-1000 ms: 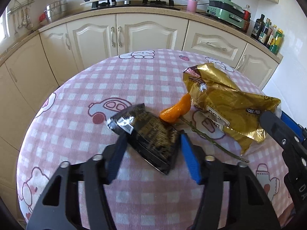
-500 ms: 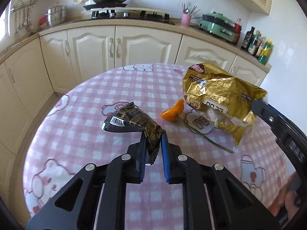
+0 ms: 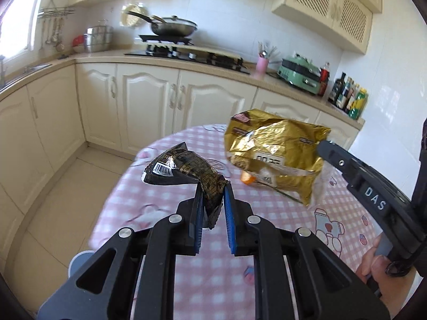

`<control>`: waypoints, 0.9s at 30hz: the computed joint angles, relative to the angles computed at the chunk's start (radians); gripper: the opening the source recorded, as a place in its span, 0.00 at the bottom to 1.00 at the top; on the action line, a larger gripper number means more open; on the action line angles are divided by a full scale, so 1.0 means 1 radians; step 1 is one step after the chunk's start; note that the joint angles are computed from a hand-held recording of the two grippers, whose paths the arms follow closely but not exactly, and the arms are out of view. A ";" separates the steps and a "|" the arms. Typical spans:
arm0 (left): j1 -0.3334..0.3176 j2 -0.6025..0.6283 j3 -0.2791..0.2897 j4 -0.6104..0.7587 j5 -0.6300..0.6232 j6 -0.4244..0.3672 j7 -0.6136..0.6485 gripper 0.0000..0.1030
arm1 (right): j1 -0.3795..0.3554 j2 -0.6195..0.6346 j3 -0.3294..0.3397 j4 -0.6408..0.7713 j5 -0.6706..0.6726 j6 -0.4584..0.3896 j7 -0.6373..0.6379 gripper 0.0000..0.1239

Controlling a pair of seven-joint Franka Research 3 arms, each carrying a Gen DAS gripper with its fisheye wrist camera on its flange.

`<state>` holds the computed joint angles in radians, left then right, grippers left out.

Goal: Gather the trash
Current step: 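Carry both bags over the blue bucket and open the left gripper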

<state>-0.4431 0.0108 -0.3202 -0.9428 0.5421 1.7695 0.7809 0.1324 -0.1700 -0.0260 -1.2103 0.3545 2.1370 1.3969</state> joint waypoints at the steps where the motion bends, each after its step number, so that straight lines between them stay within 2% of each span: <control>1: 0.010 -0.042 0.011 -0.049 -0.014 0.015 -0.011 0.13 | 0.008 -0.005 0.009 0.000 0.002 -0.004 0.001 0.08; 6: 0.090 -0.222 0.024 -0.249 -0.064 0.060 -0.046 0.13 | 0.058 -0.031 0.056 -0.013 -0.003 -0.008 0.010 0.08; 12: 0.178 -0.416 0.051 -0.447 -0.128 0.073 -0.074 0.13 | 0.134 -0.040 0.117 -0.023 -0.018 -0.023 0.025 0.08; 21: 0.292 -0.632 0.096 -0.686 -0.223 0.063 -0.100 0.13 | 0.249 -0.017 0.205 -0.072 -0.077 -0.036 0.057 0.08; 27: 0.327 -0.746 0.145 -0.839 -0.275 0.058 -0.109 0.13 | 0.310 0.001 0.239 -0.133 -0.113 -0.035 0.080 0.08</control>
